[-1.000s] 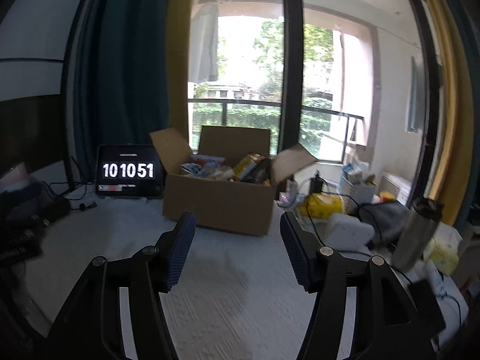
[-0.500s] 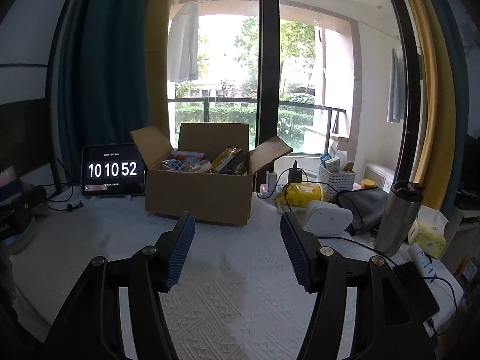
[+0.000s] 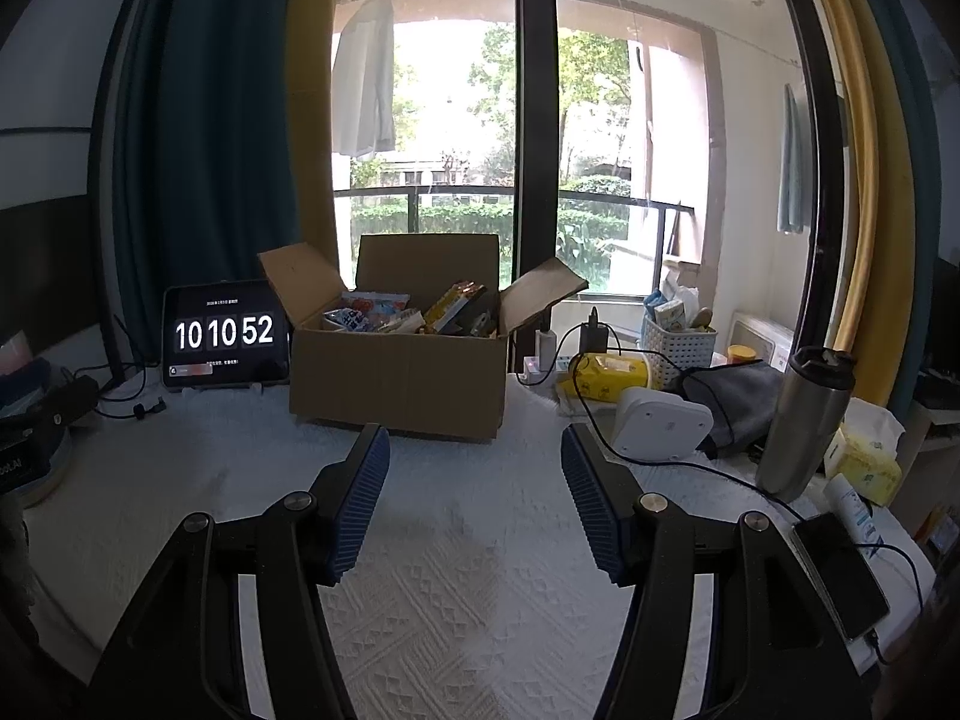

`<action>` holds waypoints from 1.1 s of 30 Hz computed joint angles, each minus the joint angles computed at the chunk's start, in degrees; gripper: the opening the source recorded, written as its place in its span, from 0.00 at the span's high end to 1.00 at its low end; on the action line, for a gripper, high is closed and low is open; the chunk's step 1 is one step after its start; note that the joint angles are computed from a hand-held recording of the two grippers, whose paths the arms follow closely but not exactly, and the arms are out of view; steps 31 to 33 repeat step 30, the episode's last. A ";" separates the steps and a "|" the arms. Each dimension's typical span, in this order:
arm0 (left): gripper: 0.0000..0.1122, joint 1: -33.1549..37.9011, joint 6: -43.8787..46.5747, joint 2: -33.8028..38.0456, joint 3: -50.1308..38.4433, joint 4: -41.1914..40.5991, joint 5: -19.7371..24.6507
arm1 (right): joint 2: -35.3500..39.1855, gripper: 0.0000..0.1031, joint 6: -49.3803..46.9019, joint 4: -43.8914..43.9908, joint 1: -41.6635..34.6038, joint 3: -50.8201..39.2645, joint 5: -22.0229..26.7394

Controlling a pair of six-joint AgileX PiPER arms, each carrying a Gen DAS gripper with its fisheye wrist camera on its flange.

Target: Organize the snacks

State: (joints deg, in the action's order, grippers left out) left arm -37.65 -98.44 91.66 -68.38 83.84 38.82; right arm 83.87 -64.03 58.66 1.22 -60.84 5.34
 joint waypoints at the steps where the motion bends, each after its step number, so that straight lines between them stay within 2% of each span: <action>1: 0.14 0.02 0.08 0.13 -0.11 -0.14 -0.03 | 0.01 0.39 -0.33 0.30 -0.09 0.01 0.13; 13: 0.14 -0.28 0.37 0.89 -0.86 -0.60 0.14 | 0.68 0.39 -4.60 5.09 -0.22 -0.06 -0.29; 33: 0.14 1.04 2.82 4.14 -4.73 -1.60 -2.20 | 3.53 0.39 -2.92 3.73 -1.63 -2.57 1.80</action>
